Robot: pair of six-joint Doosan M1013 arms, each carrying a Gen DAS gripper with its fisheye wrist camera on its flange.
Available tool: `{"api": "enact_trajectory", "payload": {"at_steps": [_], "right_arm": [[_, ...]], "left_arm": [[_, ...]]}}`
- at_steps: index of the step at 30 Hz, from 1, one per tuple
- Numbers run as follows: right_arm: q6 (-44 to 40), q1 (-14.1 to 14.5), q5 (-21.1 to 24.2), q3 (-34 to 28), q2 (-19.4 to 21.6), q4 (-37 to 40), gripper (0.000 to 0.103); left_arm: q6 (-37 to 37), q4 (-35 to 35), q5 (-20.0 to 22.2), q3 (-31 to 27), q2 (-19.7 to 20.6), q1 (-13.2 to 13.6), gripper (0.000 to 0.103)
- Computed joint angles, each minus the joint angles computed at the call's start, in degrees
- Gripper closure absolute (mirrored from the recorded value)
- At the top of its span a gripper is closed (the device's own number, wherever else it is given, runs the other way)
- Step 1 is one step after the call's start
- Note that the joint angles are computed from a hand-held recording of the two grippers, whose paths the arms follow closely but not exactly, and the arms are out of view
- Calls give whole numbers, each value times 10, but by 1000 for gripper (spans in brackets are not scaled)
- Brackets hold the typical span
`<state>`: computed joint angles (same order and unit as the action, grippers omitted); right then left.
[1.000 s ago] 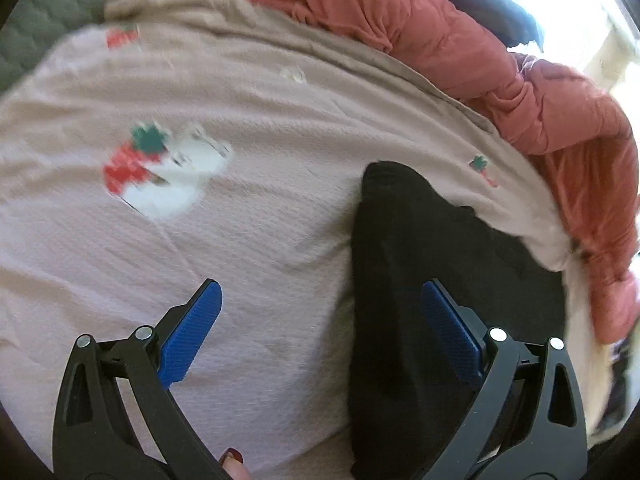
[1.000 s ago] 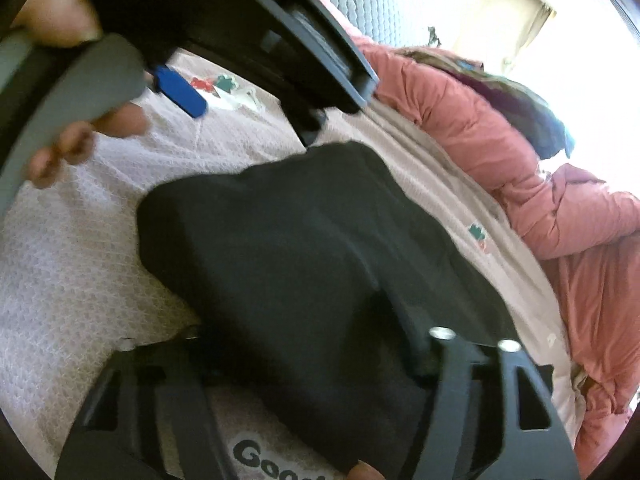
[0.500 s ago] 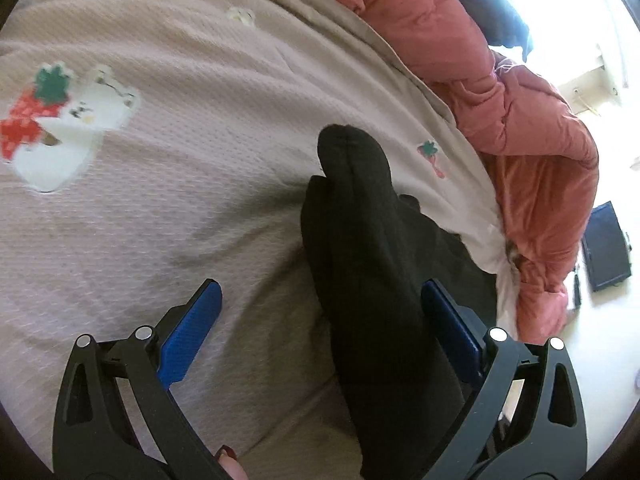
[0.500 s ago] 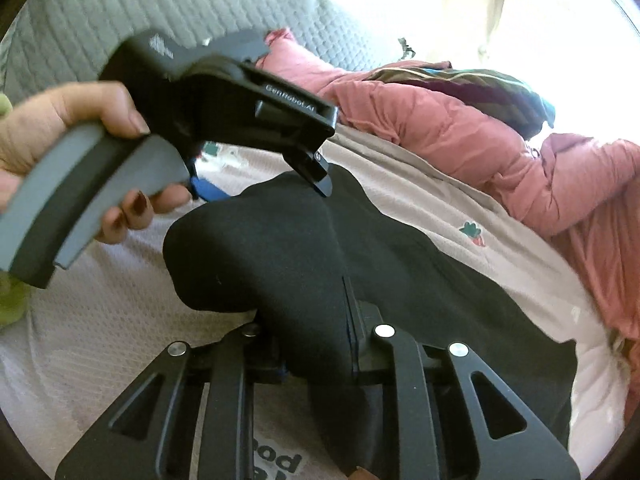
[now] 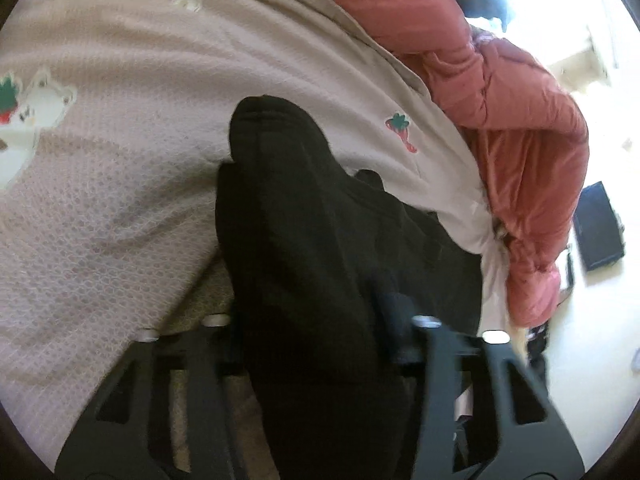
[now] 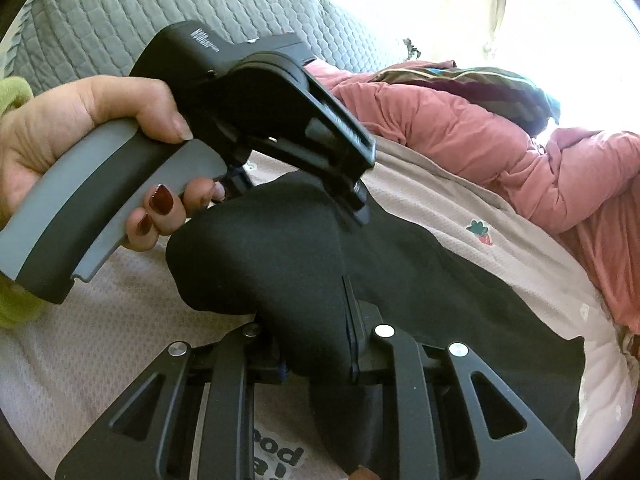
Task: Fold small clothes
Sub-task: 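Lift the shirt edge with both grippers, fold it over the other half, release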
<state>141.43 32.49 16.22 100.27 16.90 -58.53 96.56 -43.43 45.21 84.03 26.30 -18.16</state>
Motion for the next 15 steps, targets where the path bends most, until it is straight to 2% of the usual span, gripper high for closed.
{"api": "enact_trajectory", "payload": {"at_steps": [4, 7, 15], "right_arm": [[58, 1, 10, 11, -16, -50, 85], [115, -2, 10, 27, -35, -86, 85], [269, -33, -4, 80, -92, -155, 86]], "left_arm": [[-8, 19, -20, 4, -15, -14, 86], [-14, 34, -43, 6, -32, -30, 87], [-33, 67, -54, -16, -45, -73, 87]]}}
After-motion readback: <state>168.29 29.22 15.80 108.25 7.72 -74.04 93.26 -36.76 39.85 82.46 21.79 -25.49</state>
